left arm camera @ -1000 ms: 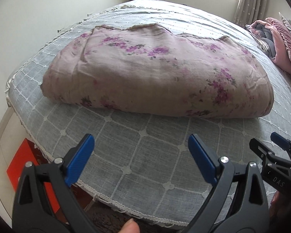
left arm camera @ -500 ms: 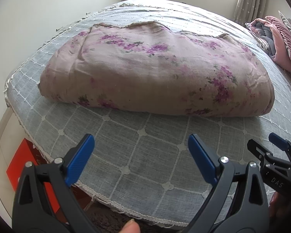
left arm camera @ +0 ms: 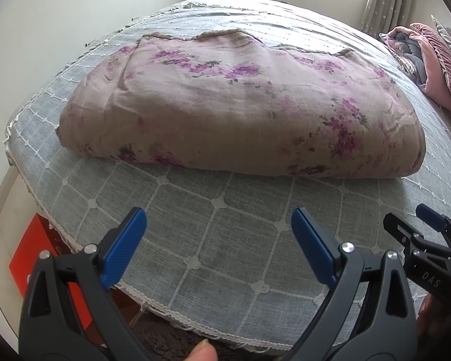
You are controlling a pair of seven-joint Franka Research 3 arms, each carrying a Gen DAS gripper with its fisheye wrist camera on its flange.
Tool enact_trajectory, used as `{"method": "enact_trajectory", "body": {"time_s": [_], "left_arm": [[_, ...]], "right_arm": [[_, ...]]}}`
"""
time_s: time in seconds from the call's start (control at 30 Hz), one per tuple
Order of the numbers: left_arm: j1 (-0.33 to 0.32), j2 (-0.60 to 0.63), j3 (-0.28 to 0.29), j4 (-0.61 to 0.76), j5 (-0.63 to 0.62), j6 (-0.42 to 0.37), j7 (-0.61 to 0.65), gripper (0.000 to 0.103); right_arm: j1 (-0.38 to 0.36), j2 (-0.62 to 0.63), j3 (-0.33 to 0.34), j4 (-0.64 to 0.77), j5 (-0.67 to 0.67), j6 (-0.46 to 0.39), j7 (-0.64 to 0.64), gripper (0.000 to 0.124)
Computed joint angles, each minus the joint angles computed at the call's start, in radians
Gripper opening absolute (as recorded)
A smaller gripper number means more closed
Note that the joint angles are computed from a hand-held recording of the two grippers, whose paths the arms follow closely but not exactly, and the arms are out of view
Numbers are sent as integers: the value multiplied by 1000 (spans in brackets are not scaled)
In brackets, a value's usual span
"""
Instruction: Fold large clothes
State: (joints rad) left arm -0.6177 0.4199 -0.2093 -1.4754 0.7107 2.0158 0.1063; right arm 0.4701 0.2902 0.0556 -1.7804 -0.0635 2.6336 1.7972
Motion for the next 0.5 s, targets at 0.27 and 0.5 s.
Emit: {"method": "enact_trajectory", "body": {"time_s": [0.27,0.5], "left_arm": [[-1,8,-1,8,-10,3,9,97],[-3,11,0,13,-14,4,16,97]], "right_arm": [[0,1,0,1,2,-1,0,87],[-2,-2,0,-6,5,3,-3,87]]}}
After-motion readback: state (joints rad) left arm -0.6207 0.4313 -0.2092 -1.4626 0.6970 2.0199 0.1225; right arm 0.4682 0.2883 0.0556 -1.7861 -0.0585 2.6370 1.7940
